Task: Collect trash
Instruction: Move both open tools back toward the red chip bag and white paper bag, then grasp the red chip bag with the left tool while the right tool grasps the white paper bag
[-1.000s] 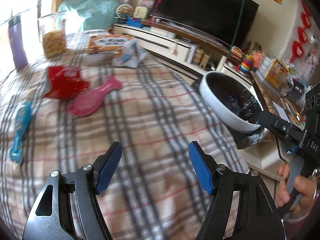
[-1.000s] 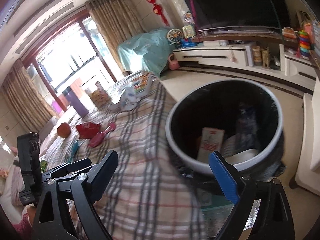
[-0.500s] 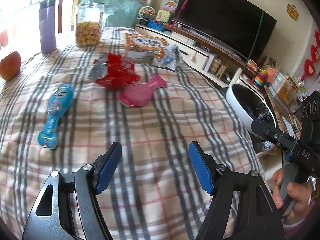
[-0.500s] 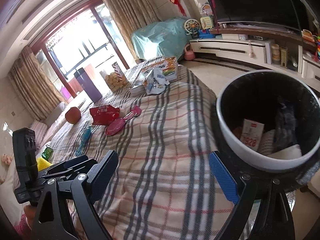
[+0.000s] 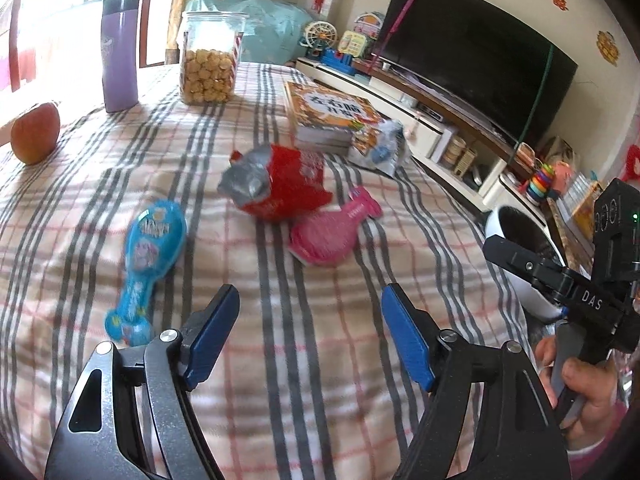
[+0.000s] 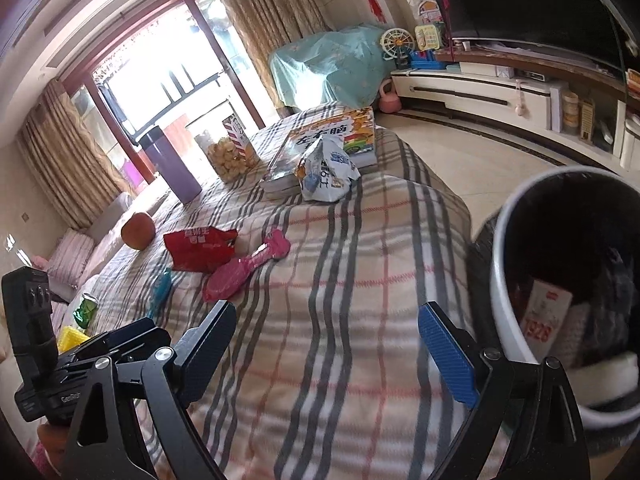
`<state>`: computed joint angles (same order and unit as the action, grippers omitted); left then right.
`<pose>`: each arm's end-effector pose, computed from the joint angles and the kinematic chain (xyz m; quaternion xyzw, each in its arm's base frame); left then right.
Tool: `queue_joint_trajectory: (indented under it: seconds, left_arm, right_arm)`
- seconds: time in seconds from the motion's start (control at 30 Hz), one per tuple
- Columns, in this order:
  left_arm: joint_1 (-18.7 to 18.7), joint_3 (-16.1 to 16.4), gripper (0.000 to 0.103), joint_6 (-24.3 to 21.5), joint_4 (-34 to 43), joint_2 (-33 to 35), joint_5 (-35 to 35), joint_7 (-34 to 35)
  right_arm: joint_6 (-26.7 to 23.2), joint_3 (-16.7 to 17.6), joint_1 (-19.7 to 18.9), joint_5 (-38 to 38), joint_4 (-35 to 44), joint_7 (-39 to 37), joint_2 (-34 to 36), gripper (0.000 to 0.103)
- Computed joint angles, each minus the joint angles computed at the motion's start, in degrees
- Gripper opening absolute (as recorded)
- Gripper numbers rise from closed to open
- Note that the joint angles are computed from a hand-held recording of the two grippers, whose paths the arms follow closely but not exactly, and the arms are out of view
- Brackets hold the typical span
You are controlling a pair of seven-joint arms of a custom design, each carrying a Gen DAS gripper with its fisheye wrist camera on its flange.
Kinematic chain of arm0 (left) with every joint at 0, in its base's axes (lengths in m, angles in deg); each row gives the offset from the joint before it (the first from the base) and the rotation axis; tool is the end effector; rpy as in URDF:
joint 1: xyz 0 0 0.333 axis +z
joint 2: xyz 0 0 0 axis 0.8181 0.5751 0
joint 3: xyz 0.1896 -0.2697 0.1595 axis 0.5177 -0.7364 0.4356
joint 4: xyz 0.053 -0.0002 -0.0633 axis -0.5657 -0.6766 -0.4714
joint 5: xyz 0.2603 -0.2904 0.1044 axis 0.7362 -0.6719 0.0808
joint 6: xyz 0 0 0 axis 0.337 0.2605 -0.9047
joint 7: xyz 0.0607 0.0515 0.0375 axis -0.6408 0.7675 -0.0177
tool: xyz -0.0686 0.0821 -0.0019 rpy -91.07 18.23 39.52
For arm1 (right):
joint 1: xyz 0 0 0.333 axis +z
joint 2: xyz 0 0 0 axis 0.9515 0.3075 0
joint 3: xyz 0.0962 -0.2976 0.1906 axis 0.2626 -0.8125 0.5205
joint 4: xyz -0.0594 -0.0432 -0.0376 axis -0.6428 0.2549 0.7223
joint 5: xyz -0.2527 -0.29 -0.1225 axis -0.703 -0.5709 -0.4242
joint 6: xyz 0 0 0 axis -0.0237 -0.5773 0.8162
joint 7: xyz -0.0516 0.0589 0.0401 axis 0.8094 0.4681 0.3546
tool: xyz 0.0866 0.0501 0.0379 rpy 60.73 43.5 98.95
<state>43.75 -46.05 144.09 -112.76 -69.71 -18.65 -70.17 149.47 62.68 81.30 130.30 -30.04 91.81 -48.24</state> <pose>0.4442 -0.2444 0.4211 -0.8160 0.4347 -0.2855 0.2523 0.6040 0.1507 0.4224 -0.8189 0.3921 0.0148 0.4189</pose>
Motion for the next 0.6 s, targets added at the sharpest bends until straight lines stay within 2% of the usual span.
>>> queue_joint_trajectory:
  seconds: [0.23,0.33,0.5,0.6]
  left_arm:
    - [2.1,2.1,0.081,0.7,1.8,1.6,-0.1,1.3]
    - [3.0,2.7,0.088,1.0,2.5,2.3,0.1,0.8]
    - [4.1,3.8,0.088,2.1,3.8,3.8,2.6,-1.4]
    - [3.9,3.8,0.088,0.2,4.8,4.7,2.4,-0.8]
  right_arm:
    - [1.5,1.6,1.5,-3.1,6.3,3.1,4.9,0.094]
    - [2.6,2.6,1.8,-3.9,9.5,4.4,7.4,0.094]
    - [3.3,4.1,1.9,-5.8,15.5,8.6,12.3,0.094]
    - [2.7,4.9,2.0,-8.0,19.7,12.5,16.0,0.094]
